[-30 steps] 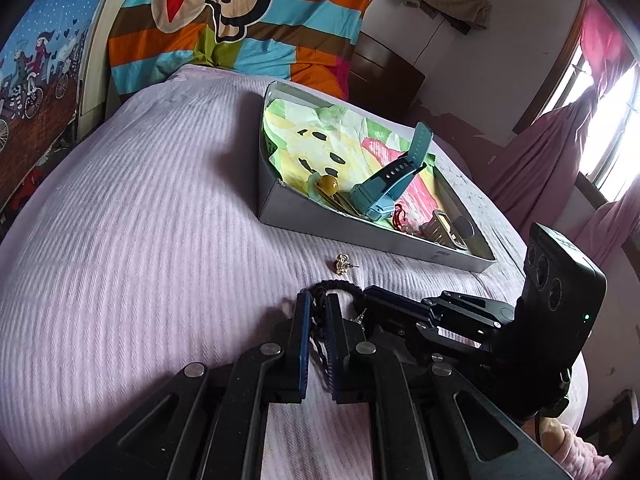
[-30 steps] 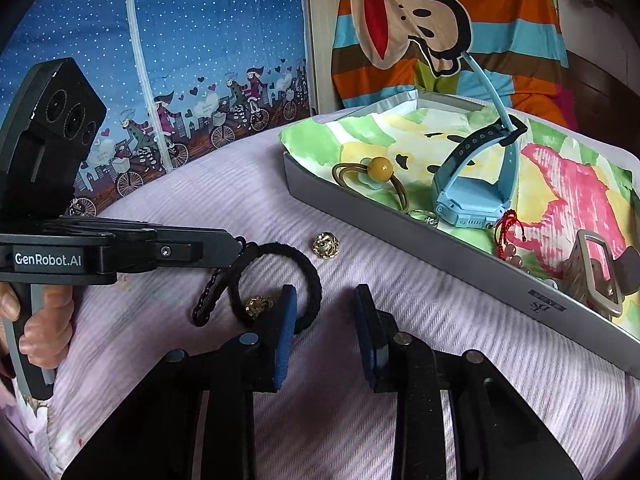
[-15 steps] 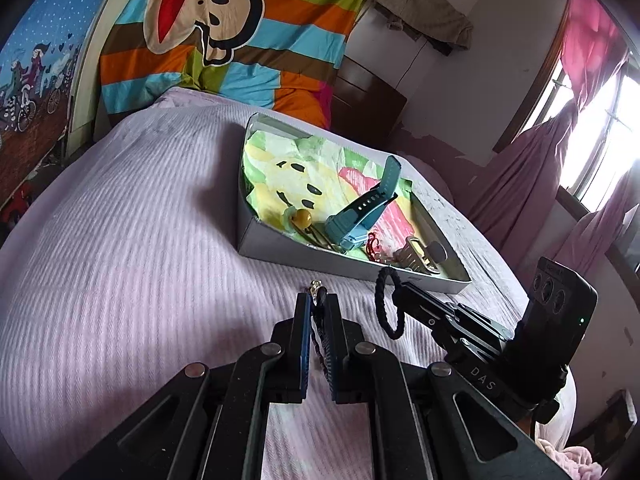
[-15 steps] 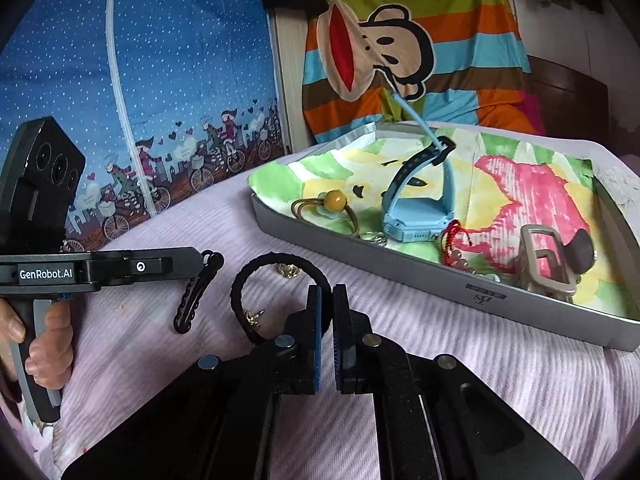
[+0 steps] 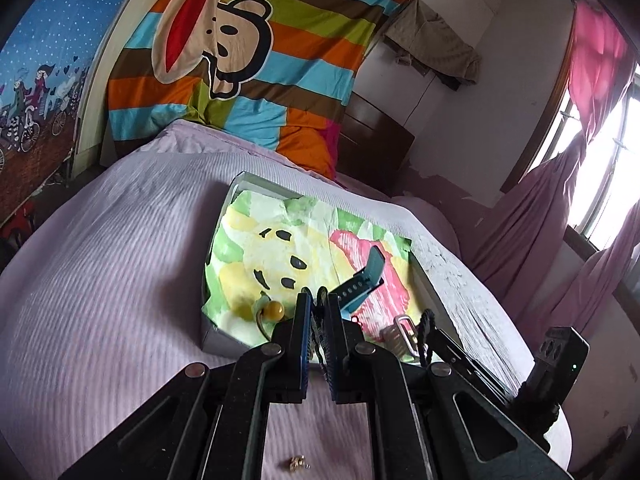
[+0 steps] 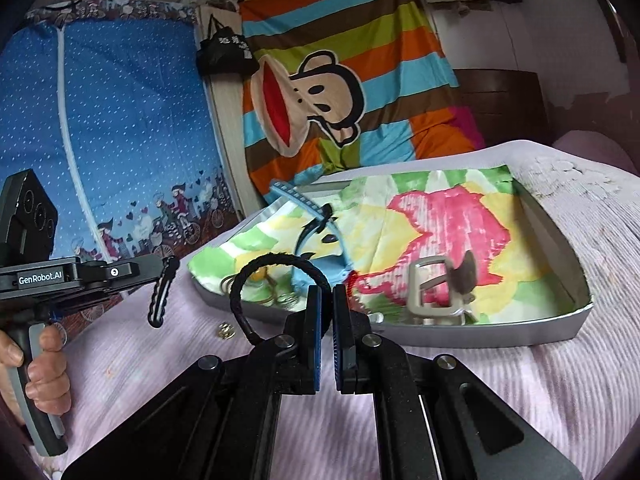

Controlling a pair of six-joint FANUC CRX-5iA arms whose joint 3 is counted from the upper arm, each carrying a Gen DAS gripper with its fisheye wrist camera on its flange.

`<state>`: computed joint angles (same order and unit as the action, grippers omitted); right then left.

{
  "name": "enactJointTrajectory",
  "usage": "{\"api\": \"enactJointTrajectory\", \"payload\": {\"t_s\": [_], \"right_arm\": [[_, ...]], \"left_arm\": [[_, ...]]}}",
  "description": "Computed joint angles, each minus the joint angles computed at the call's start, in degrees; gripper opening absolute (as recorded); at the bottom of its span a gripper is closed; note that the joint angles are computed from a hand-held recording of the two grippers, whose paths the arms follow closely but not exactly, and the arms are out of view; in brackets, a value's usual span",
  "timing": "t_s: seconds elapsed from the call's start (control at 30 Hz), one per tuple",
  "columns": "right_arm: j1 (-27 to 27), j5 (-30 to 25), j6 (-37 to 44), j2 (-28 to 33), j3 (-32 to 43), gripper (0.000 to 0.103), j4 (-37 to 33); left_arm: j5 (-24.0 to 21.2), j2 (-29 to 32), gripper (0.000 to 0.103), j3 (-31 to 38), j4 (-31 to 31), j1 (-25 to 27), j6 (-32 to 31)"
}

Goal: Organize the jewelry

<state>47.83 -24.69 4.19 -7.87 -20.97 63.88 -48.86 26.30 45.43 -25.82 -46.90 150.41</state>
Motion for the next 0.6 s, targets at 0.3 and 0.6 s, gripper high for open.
{"api": "enactJointTrajectory", "payload": {"t_s": [0.3, 0.6], "right_arm": [[-1.72, -8.27, 3.98, 4.49, 6.59, 0.005, -3.59], [0.96, -16.08, 15.74, 9.16, 13.16, 0.005, -9.33]], "left_arm": [[-10.54, 10.32, 0.007, 15.98, 0.9, 0.57, -3.1], [-19.43, 16.31, 0.007, 25.16, 2.18, 0.24, -7.55]]}}
